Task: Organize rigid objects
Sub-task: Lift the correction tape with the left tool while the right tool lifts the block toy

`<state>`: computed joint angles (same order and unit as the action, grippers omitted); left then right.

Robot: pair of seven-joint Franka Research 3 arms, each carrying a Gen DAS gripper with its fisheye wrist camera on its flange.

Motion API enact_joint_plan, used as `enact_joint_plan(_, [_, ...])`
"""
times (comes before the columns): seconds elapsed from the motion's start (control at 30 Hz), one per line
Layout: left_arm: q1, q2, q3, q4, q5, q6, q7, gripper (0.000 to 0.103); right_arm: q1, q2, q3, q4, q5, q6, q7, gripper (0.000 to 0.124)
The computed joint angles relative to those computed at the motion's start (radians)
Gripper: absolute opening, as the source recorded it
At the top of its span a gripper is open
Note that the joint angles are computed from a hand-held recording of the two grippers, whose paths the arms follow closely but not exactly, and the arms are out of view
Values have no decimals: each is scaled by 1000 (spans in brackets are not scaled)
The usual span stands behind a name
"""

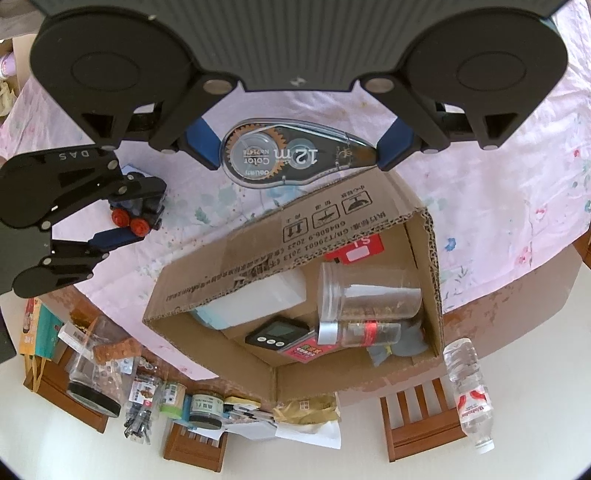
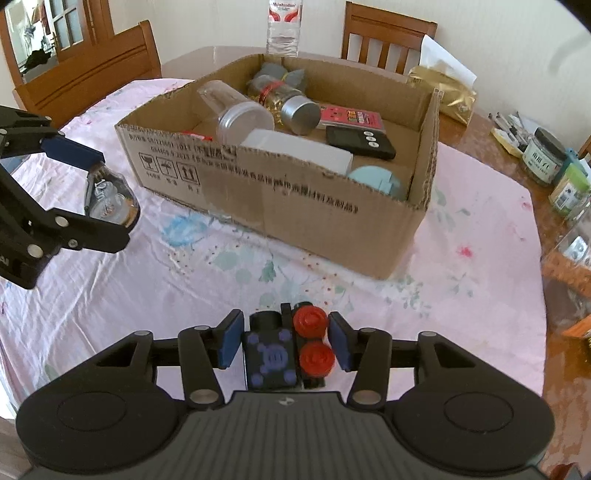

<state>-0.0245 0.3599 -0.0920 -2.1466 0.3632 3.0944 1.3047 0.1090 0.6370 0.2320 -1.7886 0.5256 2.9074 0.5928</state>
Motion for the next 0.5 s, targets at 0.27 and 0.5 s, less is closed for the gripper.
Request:
enact_joint_plan(0.27, [-9,-6,13,-1,15,-8,-11,90,-20,4,21,-18,1,21,-44,55])
enact_joint_plan(0.5, [40,-21,-45,-4,-15,-11,43,90,-5,-42,-4,-28,-14,-19,-21,55])
